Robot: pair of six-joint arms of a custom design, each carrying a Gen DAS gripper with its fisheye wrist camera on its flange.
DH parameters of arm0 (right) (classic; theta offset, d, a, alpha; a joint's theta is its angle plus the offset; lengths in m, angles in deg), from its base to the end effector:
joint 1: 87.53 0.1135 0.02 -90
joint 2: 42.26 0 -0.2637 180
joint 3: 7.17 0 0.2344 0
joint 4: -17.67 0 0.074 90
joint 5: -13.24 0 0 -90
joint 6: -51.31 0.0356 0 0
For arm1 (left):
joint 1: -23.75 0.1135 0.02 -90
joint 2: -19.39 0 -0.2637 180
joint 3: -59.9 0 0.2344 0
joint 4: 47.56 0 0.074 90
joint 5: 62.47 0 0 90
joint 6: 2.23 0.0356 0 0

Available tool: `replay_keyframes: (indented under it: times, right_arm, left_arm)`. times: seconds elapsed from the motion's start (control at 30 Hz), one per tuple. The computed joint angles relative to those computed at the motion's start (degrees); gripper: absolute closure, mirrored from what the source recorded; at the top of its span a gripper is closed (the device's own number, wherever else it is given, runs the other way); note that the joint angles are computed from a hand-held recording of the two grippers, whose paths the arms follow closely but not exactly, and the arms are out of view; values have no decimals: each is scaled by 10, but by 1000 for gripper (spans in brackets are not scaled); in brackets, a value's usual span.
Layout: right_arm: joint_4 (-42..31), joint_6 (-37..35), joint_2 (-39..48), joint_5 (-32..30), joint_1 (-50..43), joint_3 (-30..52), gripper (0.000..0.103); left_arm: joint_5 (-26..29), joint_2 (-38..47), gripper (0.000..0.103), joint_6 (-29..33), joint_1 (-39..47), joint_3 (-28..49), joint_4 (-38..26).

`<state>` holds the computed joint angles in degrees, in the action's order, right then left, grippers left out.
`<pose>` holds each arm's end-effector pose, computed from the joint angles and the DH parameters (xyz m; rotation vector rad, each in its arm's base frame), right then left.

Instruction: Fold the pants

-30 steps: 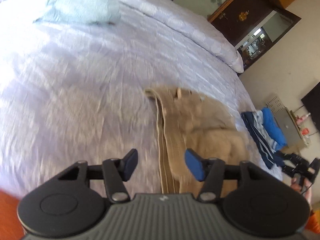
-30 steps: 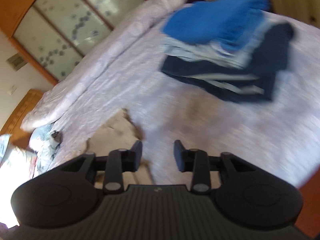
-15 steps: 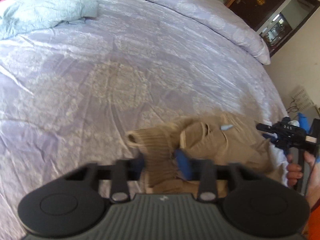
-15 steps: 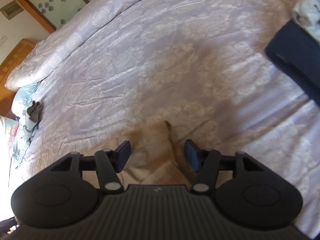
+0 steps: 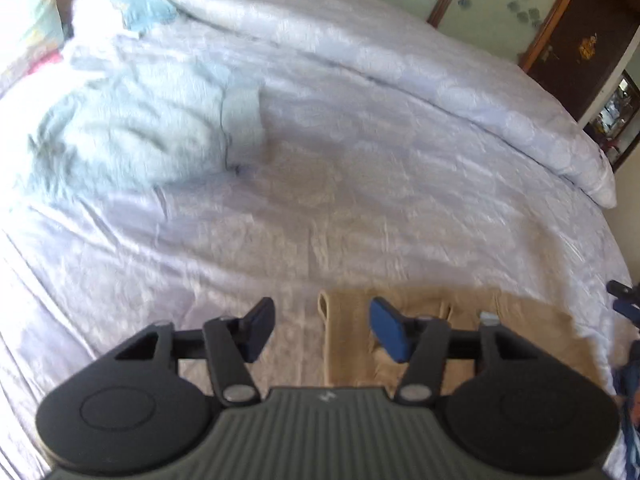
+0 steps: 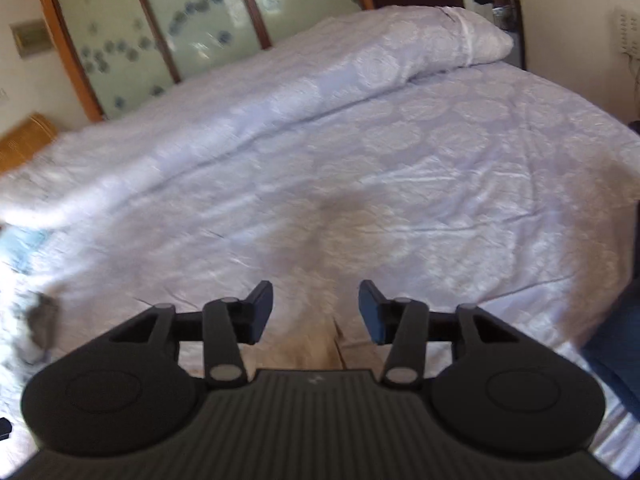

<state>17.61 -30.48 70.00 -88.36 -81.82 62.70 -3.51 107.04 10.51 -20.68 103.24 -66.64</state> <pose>0.3708 0.0443 0.1260 -0.0531 2.3190 0.3574 0.1726 -0.1435 0.1198 -0.8453 2.3009 -0.1742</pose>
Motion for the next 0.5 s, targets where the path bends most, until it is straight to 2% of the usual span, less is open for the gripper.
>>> replay_keyframes:
  times: [0.07,0.13,0.2,0.3,0.33,0.37,0.4,0.43,0.47,0.5]
  right_arm:
    - [15,-2,-21,-87,-38,-42,53]
    - [-7,-31,-55,-185,-90,-89,53]
    - [-54,-76,-93,-272,-139,-137,53]
    - [-134,-185,-137,-342,-200,-202,53]
    - [-163,-228,-127,-336,-207,-207,56]
    - [-170,-252,-117,-295,-204,-213,57]
    - [-136,-245,-111,-231,-192,-229,58]
    - [-72,-237,-98,-169,-192,-250,90]
    - [-52,-230,-95,-165,-214,-256,99]
    - [-71,-206,-110,-165,-237,-254,93]
  left_arm:
    - [-26,-42,46,-47,-67,-56,28]
    - [-61,-69,36,-125,-163,-85,7]
    - [-84,-72,30,-205,-255,-97,-9]
    - [-121,-14,33,-317,-384,-71,-41]
    - [-117,25,33,-345,-410,-41,-75]
    - [-101,67,33,-365,-422,-6,-118]
    - [-78,105,31,-375,-423,21,-149]
    - [-52,127,31,-391,-424,32,-168]
    - [-35,127,34,-429,-436,33,-187]
    - [-39,118,36,-481,-460,31,-207]
